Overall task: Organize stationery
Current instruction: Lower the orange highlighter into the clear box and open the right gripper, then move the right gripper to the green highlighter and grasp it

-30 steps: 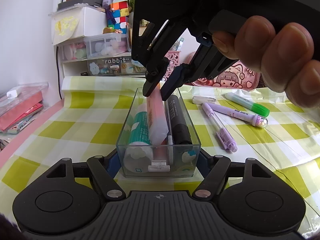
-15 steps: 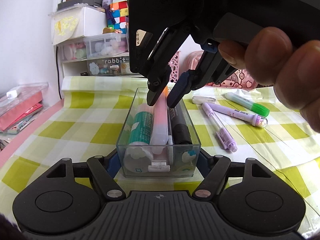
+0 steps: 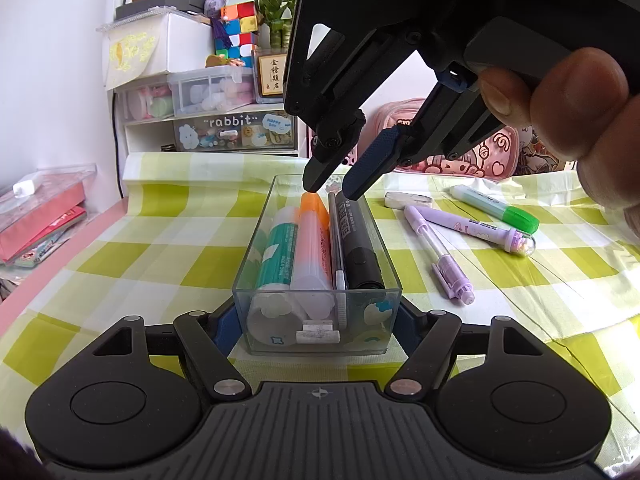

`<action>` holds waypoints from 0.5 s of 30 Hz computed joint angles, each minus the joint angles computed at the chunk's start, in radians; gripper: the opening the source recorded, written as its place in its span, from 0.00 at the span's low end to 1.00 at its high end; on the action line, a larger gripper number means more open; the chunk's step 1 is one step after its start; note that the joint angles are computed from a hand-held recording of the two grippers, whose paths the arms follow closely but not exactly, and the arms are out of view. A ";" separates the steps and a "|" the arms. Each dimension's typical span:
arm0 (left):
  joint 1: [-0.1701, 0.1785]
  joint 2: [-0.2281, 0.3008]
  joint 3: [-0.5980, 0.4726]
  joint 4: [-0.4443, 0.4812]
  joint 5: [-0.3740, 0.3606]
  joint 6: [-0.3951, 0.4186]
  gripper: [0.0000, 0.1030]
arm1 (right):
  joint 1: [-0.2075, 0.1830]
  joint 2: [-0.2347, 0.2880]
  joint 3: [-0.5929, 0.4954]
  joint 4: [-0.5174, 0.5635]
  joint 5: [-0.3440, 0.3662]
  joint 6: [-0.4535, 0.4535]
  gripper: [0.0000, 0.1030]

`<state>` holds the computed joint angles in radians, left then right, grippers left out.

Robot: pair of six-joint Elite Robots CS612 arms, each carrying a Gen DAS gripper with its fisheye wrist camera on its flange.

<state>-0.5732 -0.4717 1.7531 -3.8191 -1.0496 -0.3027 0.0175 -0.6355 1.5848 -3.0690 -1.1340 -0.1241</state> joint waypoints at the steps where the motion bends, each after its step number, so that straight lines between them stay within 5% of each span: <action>1: 0.000 0.000 0.000 0.000 0.000 0.000 0.70 | 0.001 0.002 -0.002 -0.004 0.001 -0.007 0.13; 7: 0.000 0.000 0.000 0.000 -0.001 0.000 0.70 | 0.002 0.007 0.005 -0.071 0.004 -0.020 0.13; 15: 0.001 0.001 0.000 -0.001 -0.002 0.000 0.70 | -0.059 0.022 0.024 -0.131 -0.028 0.083 0.15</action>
<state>-0.5725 -0.4711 1.7528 -3.8200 -1.0515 -0.3027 -0.0417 -0.6134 1.6091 -3.2002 -1.1615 -0.0411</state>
